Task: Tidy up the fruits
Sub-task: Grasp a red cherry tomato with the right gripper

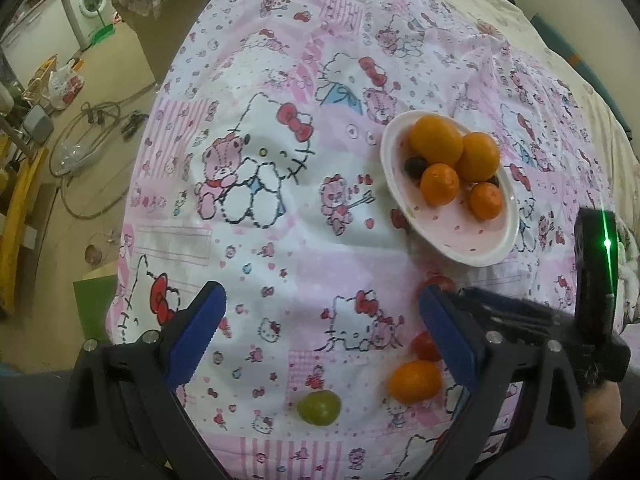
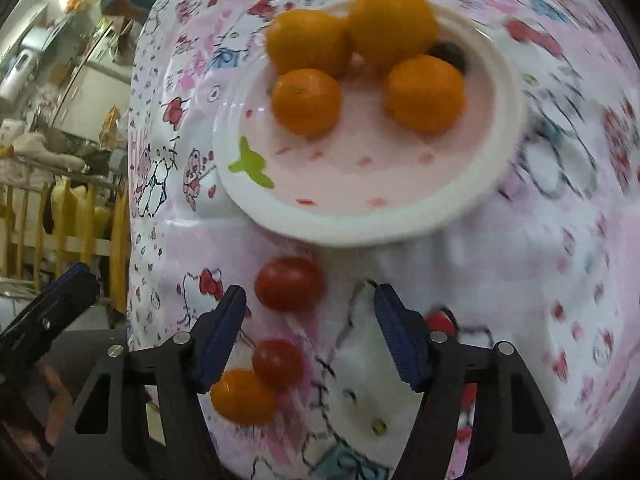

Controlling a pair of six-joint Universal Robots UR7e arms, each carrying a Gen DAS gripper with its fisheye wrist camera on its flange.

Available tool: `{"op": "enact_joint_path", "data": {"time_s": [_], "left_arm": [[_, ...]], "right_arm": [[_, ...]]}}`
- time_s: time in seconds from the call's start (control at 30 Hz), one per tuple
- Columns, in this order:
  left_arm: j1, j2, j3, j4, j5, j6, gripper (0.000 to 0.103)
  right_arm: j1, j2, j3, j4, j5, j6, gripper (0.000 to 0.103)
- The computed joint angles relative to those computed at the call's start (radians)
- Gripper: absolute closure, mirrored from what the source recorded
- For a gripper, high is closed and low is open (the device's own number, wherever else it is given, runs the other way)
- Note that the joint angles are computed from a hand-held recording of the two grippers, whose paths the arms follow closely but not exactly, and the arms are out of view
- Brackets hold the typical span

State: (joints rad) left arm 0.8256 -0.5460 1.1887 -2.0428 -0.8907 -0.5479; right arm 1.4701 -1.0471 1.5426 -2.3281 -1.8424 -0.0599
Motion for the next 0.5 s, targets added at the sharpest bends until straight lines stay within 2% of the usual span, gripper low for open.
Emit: {"op": "enact_joint_path", "data": {"time_s": [0.03, 0.13, 0.17, 0.23, 0.5], "left_arm": [[0.001, -0.002, 0.002, 0.003, 0.001, -0.002, 0.007], [0.007, -0.012, 0.014, 0.009, -0.004, -0.006, 0.007], [0.009, -0.014, 0.016, 0.012, -0.005, -0.003, 0.007], [0.011, -0.016, 0.019, 0.019, -0.008, 0.0, 0.007], [0.01, -0.011, 0.021, 0.027, -0.026, 0.018, 0.007]], "right_arm": [[0.007, 0.011, -0.007, -0.003, -0.015, -0.009, 0.034], [0.03, 0.039, -0.022, -0.01, -0.062, -0.046, 0.049], [0.035, 0.044, -0.026, -0.005, -0.077, -0.059, 0.062], [0.045, 0.051, -0.024, -0.009, -0.107, -0.089, 0.062], [0.028, -0.003, 0.009, -0.024, -0.049, -0.076, 0.062]]}}
